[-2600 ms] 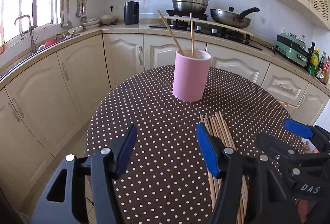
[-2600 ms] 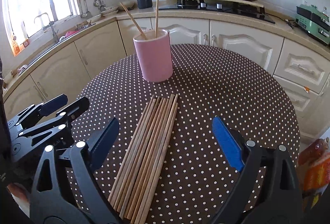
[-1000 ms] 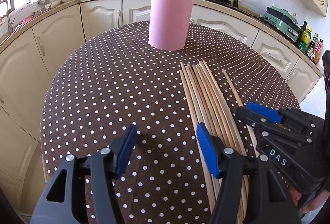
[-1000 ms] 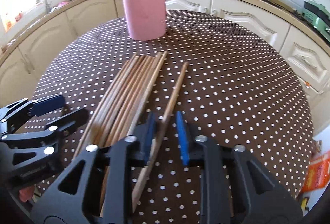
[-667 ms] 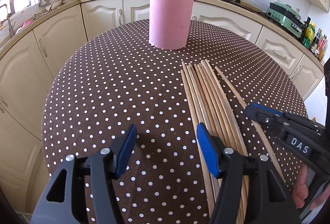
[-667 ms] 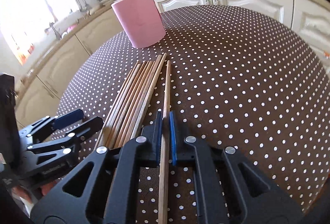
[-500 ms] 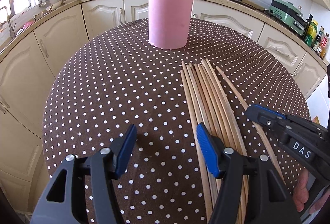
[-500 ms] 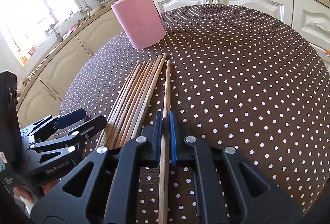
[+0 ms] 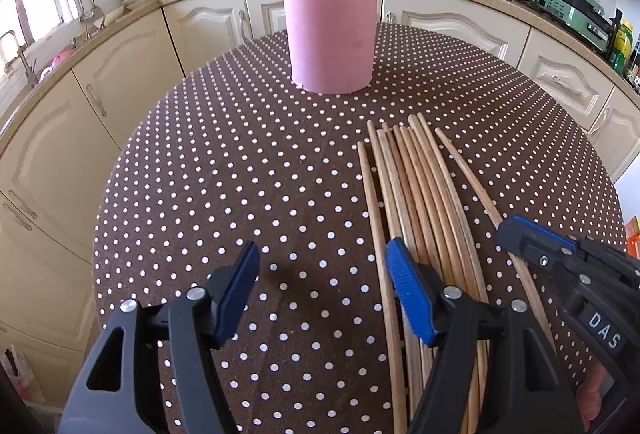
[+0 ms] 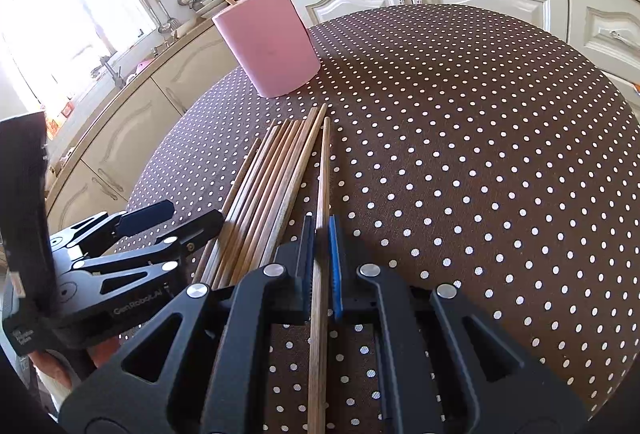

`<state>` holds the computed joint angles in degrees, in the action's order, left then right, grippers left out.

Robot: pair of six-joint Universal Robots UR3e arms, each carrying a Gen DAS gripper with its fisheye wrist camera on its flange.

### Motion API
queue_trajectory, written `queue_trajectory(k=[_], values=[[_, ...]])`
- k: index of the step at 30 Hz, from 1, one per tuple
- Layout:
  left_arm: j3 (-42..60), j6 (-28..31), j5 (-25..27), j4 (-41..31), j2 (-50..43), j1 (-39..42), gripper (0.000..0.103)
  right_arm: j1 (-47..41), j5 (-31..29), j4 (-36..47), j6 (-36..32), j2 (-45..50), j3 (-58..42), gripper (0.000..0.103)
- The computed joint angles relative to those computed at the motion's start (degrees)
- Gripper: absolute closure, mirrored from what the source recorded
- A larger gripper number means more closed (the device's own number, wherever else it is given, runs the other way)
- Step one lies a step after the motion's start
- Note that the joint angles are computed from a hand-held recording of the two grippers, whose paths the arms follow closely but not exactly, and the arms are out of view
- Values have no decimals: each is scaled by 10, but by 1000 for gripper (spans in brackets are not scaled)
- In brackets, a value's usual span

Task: Organize utensils
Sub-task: 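Grasp a chopstick with the right gripper while the left gripper grasps another, then lift both held chopsticks upright and carry them toward the pink cup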

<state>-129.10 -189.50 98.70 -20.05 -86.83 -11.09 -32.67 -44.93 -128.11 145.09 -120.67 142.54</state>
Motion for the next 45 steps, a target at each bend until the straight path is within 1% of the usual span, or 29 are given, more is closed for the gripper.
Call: queue_trajectory(k=[2,5,7,8,9,10,11,13,14,16,20,23,24,26,28,32,33,34,35,36,37,38,39,40,41,42,43,44,45], values=[[16,-6,9,-13,-11,-5,35,-2,3,6,-1,-1,-1,95],[17,-8,3,-16,-9,0,35,-6,6,16,-8,-1,-4,95],[6,-7,4,1,-7,-1,36,-8,7,17,-10,0,-4,95],[-2,-6,5,11,-4,-2,38,-8,7,20,-11,0,-5,95],[-7,-4,5,20,-4,-4,48,-9,8,20,-12,1,-5,95],[-11,-3,7,22,0,-7,64,-11,10,25,-16,1,-6,95],[-11,-5,12,19,3,-11,70,-11,10,26,-16,1,-7,95],[-18,-2,15,21,10,-15,91,-10,8,26,-15,0,-8,95],[-24,0,13,20,16,-14,95,-9,5,23,-13,-2,-8,95],[-37,4,6,15,34,-8,95,-8,-2,12,-1,-9,-3,95],[-78,25,-40,-2,96,25,96,-15,-12,30,-7,-48,8,95],[-107,38,-79,-31,151,56,96,-30,-28,81,-28,-128,26,95],[-113,39,-84,-37,163,62,96,-33,-35,97,-33,-154,29,95],[-124,32,-77,-35,177,67,96,-27,-56,107,-32,-195,36,95],[-133,24,-80,-24,179,78,95,-6,-81,83,-13,-202,40,95],[-136,16,-96,-20,183,93,92,69,-143,-24,49,-140,36,94],[-136,18,-98,-15,181,94,84,82,-154,-47,60,-118,31,94],[-132,16,-98,-10,172,89,74,91,-164,-68,69,-93,24,91],[-127,14,-100,-6,164,87,70,101,-173,-92,79,-70,21,88],[-122,8,-95,-1,156,81,67,113,-184,-118,92,-50,18,77],[-116,-4,-78,14,138,70,67,128,-201,-153,108,-30,17,57],[-111,-17,-62,26,123,59,67,146,-218,-195,126,-1,15,48],[-106,-28,-49,37,109,51,67,150,-222,-220,130,9,19,47],[-102,-37,-41,47,97,43,67,155,-227,-238,131,23,20,47],[-99,-44,-33,56,87,38,67,153,-225,-235,126,32,18,48],[-100,-47,-29,68,80,35,67,152,-223,-252,125,38,22,65],[-101,-50,-25,77,74,36,72,153,-223,-263,126,45,23,85],[-97,-65,-5,79,67,30,81,153,-226,-269,127,48,24,87],[-87,-78,19,76,54,24,97,140,-208,-250,114,41,21,95]])
